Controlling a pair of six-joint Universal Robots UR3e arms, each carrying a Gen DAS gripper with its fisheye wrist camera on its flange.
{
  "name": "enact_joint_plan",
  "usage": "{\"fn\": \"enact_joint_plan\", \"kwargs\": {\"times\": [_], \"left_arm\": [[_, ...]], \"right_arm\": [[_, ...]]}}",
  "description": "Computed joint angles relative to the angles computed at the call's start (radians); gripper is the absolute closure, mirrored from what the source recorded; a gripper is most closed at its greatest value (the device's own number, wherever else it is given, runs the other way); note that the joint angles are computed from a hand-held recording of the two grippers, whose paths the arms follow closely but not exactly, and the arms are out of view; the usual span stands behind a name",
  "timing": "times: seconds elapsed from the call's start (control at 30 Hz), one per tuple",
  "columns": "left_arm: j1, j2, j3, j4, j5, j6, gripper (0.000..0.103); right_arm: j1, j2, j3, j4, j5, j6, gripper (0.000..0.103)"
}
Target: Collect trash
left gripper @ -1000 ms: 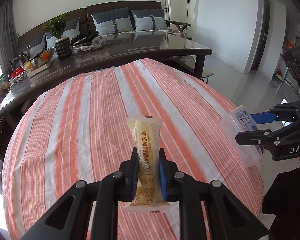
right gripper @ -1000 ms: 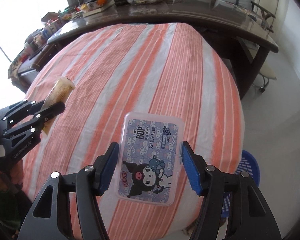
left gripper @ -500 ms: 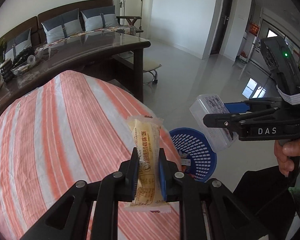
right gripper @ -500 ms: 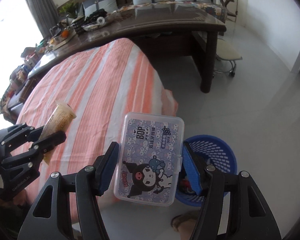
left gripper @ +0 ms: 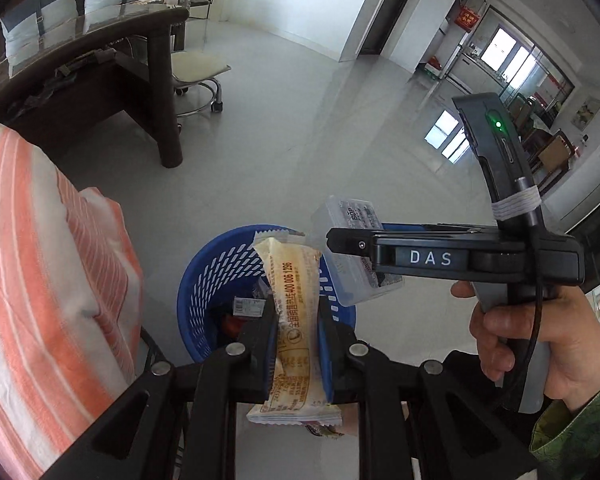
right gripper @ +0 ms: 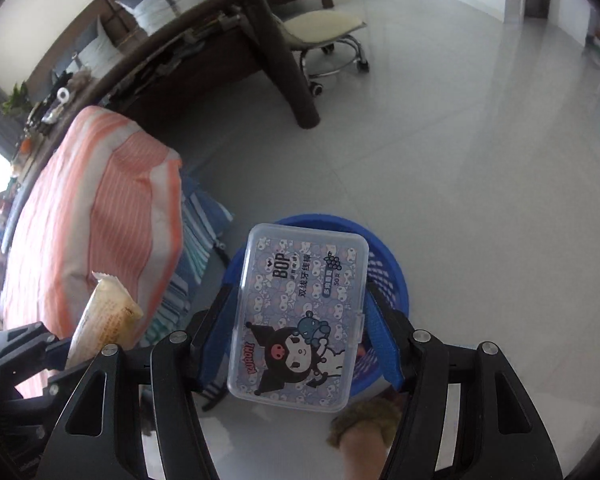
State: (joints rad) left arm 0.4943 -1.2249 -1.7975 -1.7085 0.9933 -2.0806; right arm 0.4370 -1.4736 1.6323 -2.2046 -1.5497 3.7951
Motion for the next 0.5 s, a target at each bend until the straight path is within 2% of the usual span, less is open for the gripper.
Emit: {"fn": "enact_joint_plan", "kwargs": {"times": [0.17, 0.2, 0.23, 0.3, 0.37, 0.47, 0.5], "left_arm": [[-0.118, -0.117, -0.09, 0.268, 0.032, -0.147, 0.083], [-0.139, -0.144, -0.102, 0.315, 0.042, -0.173, 0.079], [-0.156, -0.164, -0.11, 0.341, 0.054, -0.197, 0.064], [-0.161, -0.199, -0.116, 0.367, 0.046, -0.237, 0.047], [-0.131, -0.177, -0.134, 0.365, 0.006, -0.252, 0.046], [-0.089, -0.114, -0.131, 0.319, -0.032, -0.226, 0.039], [-0.082, -0.088, -0.12, 0.299, -0.03, -0.218, 0.032]], "right_arm": [[-0.111, -0.005, 0.177, -0.15, 0.114, 0.029, 0.038], [-0.13, 0.007, 0.199, -0.173, 0.137, 0.026, 0.038], [-0.15, 0.017, 0.225, -0.201, 0.163, 0.028, 0.037], [-0.189, 0.04, 0.277, -0.268, 0.213, 0.037, 0.034], [-0.213, 0.037, 0.321, -0.308, 0.214, 0.053, 0.015], [-0.232, -0.037, 0.381, -0.341, 0.177, 0.083, 0.006], [-0.233, -0.064, 0.389, -0.334, 0.158, 0.096, 0.003]]}}
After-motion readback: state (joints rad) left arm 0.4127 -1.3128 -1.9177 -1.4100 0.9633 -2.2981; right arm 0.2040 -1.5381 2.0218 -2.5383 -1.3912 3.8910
